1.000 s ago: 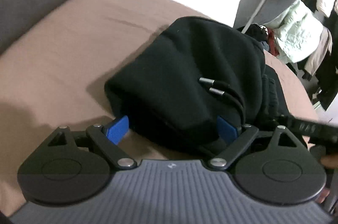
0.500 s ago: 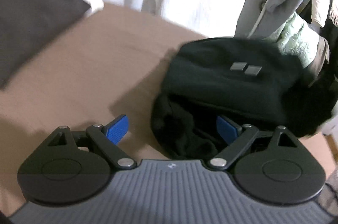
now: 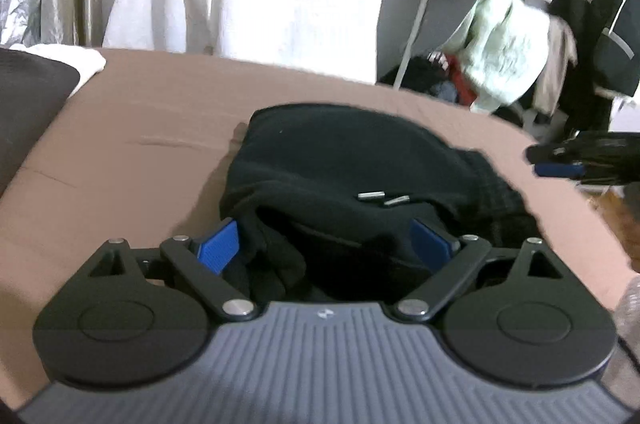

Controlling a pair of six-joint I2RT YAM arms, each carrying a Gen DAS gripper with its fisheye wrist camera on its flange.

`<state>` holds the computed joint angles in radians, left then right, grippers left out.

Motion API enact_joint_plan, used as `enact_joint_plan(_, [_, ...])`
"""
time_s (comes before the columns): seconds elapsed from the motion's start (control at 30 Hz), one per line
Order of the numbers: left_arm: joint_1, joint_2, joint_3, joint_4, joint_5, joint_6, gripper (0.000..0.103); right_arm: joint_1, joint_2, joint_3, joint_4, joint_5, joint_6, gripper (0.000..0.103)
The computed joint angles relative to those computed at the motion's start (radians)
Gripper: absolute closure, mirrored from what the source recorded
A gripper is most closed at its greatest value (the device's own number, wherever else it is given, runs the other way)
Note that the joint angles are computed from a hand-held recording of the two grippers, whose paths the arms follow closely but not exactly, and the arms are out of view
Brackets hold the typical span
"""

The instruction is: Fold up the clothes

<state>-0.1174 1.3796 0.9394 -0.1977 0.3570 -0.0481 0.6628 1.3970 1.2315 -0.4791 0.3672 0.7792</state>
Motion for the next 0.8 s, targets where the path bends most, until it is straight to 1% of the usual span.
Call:
enact_joint_plan(0.07, [0.005, 0.062, 0.026, -0.011, -0.007, -0.025, 0.011, 0.017, 0.038, 0.008, 0.058, -0.044, -0.069, 0.046])
enact_joint_plan(0.1, [0.006, 0.088, 0.032, -0.015, -0.017, -0.037, 0.011, 0.019, 0.066, 0.028, 0.065, -0.065, -0.109, 0.047])
enact_joint_plan(0.13, [0.007, 0.109, 0.035, -0.017, -0.027, -0.048, 0.010, 0.024, 0.097, 0.054, 0.046, -0.077, -0.141, 0.047])
enact_joint_plan(0.2, [0.007, 0.095, -0.026, 0.028, -0.043, -0.046, 0.010, 0.020, 0.171, 0.116, -0.032, -0.091, -0.176, 0.047])
enact_joint_plan(0.27, [0.014, 0.069, -0.068, 0.040, -0.035, -0.036, 0.010, 0.030, 0.228, 0.159, -0.091, -0.076, -0.205, 0.047])
enact_joint_plan(0.33, [0.028, 0.045, -0.085, 0.033, -0.013, -0.017, 0.010, 0.057, 0.211, 0.143, -0.083, -0.044, -0.232, 0.047])
enact_joint_plan(0.4, [0.057, 0.039, -0.079, 0.023, 0.031, -0.007, 0.011, 0.075, 0.167, 0.102, -0.045, -0.076, -0.254, 0.047])
enact_joint_plan(0.47, [0.085, 0.020, -0.090, 0.045, 0.077, -0.034, 0.011, 0.105, 0.109, 0.047, 0.002, -0.101, -0.281, 0.047])
enact_joint_plan(0.53, [0.093, 0.010, -0.082, 0.042, 0.095, -0.038, 0.013, 0.141, 0.114, 0.046, 0.005, -0.109, -0.328, 0.047])
enact_joint_plan(0.57, [0.097, 0.004, -0.079, 0.041, 0.101, -0.040, 0.014, 0.162, 0.146, 0.080, -0.031, -0.106, -0.369, 0.049])
enact_joint_plan(0.6, [0.096, -0.008, -0.079, 0.036, 0.094, -0.040, 0.014, 0.182, 0.180, 0.116, -0.068, -0.096, -0.410, 0.058])
enact_joint_plan(0.67, [0.107, -0.048, -0.100, 0.055, 0.117, -0.052, 0.014, 0.220, 0.250, 0.174, -0.104, -0.024, -0.489, 0.064])
enact_joint_plan(0.7, [0.112, -0.066, -0.109, 0.064, 0.129, -0.057, 0.014, 0.225, 0.271, 0.193, -0.119, -0.013, -0.508, 0.079])
enact_joint_plan(0.73, [0.116, -0.073, -0.113, 0.073, 0.146, -0.059, 0.014, 0.227, 0.289, 0.210, -0.133, -0.005, -0.520, 0.090])
enact_joint_plan(0.8, [0.123, -0.084, -0.120, 0.091, 0.178, -0.064, 0.014, 0.205, 0.300, 0.225, -0.137, -0.021, -0.485, 0.093])
